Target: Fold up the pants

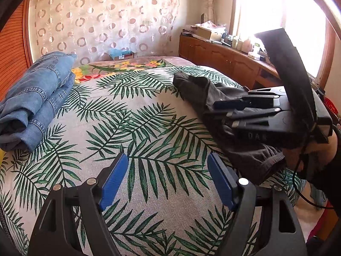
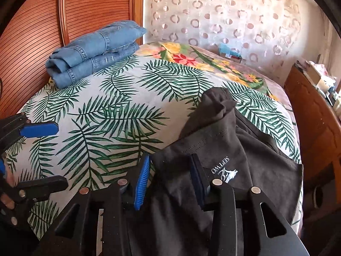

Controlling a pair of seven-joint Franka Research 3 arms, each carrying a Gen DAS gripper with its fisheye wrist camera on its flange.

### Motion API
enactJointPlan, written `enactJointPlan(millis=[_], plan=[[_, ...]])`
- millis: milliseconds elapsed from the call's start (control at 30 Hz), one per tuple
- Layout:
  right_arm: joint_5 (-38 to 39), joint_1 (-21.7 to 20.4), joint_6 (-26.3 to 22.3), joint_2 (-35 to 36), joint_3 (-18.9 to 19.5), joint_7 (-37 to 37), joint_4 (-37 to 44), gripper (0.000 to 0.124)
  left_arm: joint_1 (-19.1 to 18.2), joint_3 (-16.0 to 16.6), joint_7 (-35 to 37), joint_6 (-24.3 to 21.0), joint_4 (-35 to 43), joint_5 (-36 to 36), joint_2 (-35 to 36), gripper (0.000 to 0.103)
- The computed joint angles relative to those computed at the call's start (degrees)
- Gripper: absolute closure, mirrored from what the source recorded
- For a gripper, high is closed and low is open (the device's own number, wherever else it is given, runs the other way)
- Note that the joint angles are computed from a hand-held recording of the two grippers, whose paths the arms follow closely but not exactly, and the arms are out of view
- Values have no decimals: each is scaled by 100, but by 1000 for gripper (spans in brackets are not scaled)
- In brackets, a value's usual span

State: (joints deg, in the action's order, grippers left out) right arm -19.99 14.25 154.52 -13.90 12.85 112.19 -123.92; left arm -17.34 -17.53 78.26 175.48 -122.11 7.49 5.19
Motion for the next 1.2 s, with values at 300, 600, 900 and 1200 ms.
enactJointPlan(millis=[300, 600, 900, 1200], plan=[[102, -323, 416, -432, 59, 229, -341, 121, -10, -27, 39, -49, 11, -38, -15, 25], [-479, -1137, 140, -838, 217, 620, -405, 121, -55, -23, 22, -59, 61, 22, 33, 25], [-609, -1359, -375, -429, -157, 833, -121, 121, -70, -30, 27, -98, 74, 64, 49, 25], [-824, -1211, -721, -218, -257, 1357, 172, 99, -73, -25, 13, -119, 84, 96, 59, 25]])
